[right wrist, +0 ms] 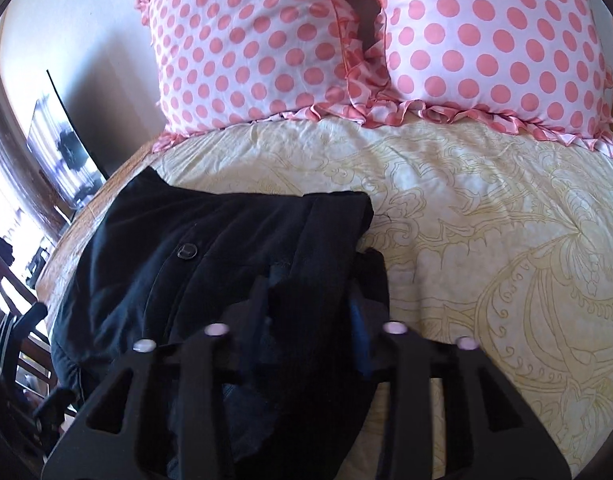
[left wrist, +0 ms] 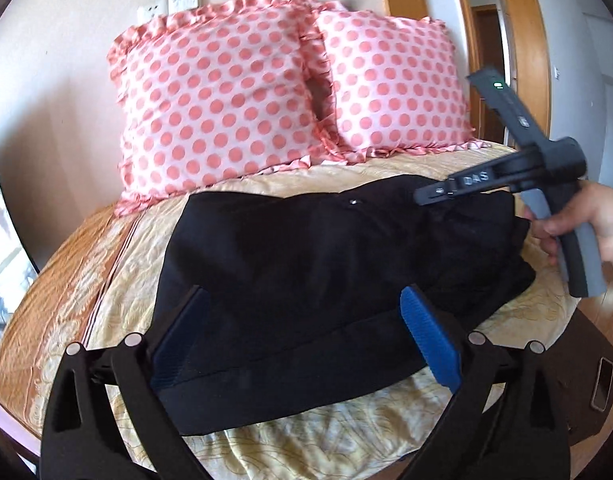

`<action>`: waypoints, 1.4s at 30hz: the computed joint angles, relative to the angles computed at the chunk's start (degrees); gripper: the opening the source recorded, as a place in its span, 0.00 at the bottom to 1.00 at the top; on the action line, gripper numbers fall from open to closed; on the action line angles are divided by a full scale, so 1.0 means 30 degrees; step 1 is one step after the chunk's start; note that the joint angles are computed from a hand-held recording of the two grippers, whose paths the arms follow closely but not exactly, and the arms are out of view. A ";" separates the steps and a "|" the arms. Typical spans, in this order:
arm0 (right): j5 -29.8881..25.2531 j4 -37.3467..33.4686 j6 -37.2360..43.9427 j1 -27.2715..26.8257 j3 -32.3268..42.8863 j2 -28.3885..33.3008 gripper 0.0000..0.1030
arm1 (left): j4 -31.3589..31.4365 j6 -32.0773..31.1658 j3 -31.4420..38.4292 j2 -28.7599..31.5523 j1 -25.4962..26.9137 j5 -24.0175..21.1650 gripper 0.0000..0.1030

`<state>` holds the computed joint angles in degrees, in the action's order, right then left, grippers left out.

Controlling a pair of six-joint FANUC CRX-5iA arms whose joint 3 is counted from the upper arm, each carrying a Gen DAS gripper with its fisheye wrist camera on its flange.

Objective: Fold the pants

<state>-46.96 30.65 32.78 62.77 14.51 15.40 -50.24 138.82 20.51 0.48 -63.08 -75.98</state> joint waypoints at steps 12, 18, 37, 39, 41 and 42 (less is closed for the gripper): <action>-0.3097 0.7893 -0.4026 0.2019 -0.2719 -0.0606 0.04 | 0.1059 0.0401 -0.0563 -0.0214 0.0815 0.0315 0.94; -0.2439 0.5485 -0.4647 0.1740 -0.3183 -0.0945 0.04 | 0.1447 0.0445 -0.0725 -0.0391 0.1138 0.0333 0.94; -0.3876 0.0205 0.1753 0.0630 0.3912 0.2504 0.42 | 0.6499 -0.1413 -0.1409 -0.0632 0.4856 0.2458 0.96; -0.2955 0.1891 0.0363 0.1160 0.2145 0.1542 0.42 | 0.5667 -0.1355 -0.1200 -0.0461 0.4279 0.1916 0.96; -0.1802 0.3165 -0.0439 0.1692 0.0183 0.0320 0.42 | 0.4728 -0.0832 -0.1163 -0.0608 0.3557 0.1691 0.96; -0.1126 0.4045 -0.0990 0.2120 -0.1101 -0.0412 0.42 | 0.4489 -0.0597 -0.1468 -0.0931 0.3291 0.2045 0.96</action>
